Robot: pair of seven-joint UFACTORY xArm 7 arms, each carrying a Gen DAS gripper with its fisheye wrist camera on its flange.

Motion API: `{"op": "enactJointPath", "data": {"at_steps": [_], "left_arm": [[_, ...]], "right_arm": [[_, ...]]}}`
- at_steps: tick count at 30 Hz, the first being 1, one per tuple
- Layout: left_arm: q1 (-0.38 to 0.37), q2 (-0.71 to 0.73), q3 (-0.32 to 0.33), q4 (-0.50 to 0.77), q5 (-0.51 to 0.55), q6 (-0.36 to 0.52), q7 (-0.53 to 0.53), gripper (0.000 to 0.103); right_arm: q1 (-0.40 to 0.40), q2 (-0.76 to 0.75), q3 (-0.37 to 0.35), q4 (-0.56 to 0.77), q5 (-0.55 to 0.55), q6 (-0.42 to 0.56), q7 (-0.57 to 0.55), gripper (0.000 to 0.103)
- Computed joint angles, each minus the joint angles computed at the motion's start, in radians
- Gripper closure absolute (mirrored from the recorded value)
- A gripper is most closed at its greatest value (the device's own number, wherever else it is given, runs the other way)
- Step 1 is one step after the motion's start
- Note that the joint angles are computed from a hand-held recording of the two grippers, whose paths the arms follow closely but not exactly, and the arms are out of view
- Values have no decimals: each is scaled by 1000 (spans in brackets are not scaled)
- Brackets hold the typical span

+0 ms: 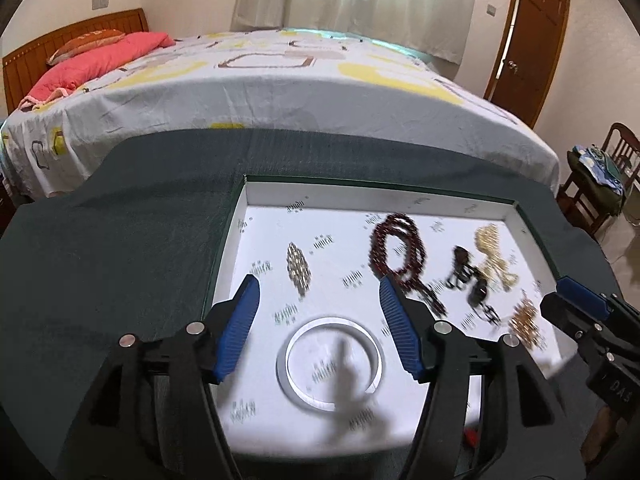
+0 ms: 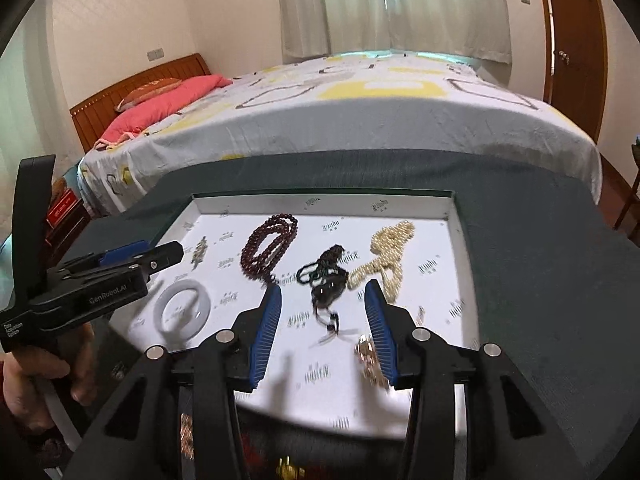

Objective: Organize jewelry
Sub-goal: 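Move the left tool to the pearl ring while the right tool grasps the red tassel, then grasp the pearl ring with the left tool while the right tool holds the red tassel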

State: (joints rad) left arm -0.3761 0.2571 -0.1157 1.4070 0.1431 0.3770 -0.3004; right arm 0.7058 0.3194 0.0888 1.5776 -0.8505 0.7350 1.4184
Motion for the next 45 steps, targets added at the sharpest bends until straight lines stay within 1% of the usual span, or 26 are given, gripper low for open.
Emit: {"op": "enactJointPath", "data": {"at_steps": [6,10,13,17,20,24,30,33,35,36,37,39,40,41,45], "left_arm": [[4,-150,-11,-181,7,-53,-35,41],[17,-222,-31,-263,-8,-55,-40,41],[26,-272,-42,-316,28,-52,-66,40],[49,-326,-56,-381,95,-57,-136,40],[64,-349,-65,-414,109,-44,-158,39],[77,-370,-71,-447,111,-25,-171,39],[88,-374,-77,-464,115,-16,-178,39],[91,-371,-80,-464,131,-13,-190,39],[92,-368,-81,-463,138,-9,-195,39],[92,-366,-80,-463,142,-7,-197,39],[93,-363,-81,-461,148,-3,-202,39],[93,-358,-78,-461,149,1,-203,38],[94,-356,-76,-462,150,5,-207,34],[95,-354,-75,-462,152,7,-214,33],[96,-344,-66,-463,139,0,-215,33]], "right_arm": [[21,-75,34,-90,-19,39,60,60],[23,-96,68,-125,-16,70,78,59],[19,-101,85,-152,0,68,81,60],[19,-96,96,-174,22,54,84,60],[21,-81,96,-169,35,46,74,60],[32,-59,94,-148,61,50,40,60],[38,-47,84,-146,104,50,8,61],[42,-47,81,-149,112,56,-1,66],[44,-48,80,-149,113,62,-8,72],[44,-48,80,-149,113,62,-10,78],[45,-47,81,-148,114,68,-15,81],[48,-47,81,-145,111,75,-21,83],[49,-49,80,-149,108,73,-18,83],[49,-51,80,-152,106,72,-13,83],[47,-69,80,-173,94,68,14,84]]}}
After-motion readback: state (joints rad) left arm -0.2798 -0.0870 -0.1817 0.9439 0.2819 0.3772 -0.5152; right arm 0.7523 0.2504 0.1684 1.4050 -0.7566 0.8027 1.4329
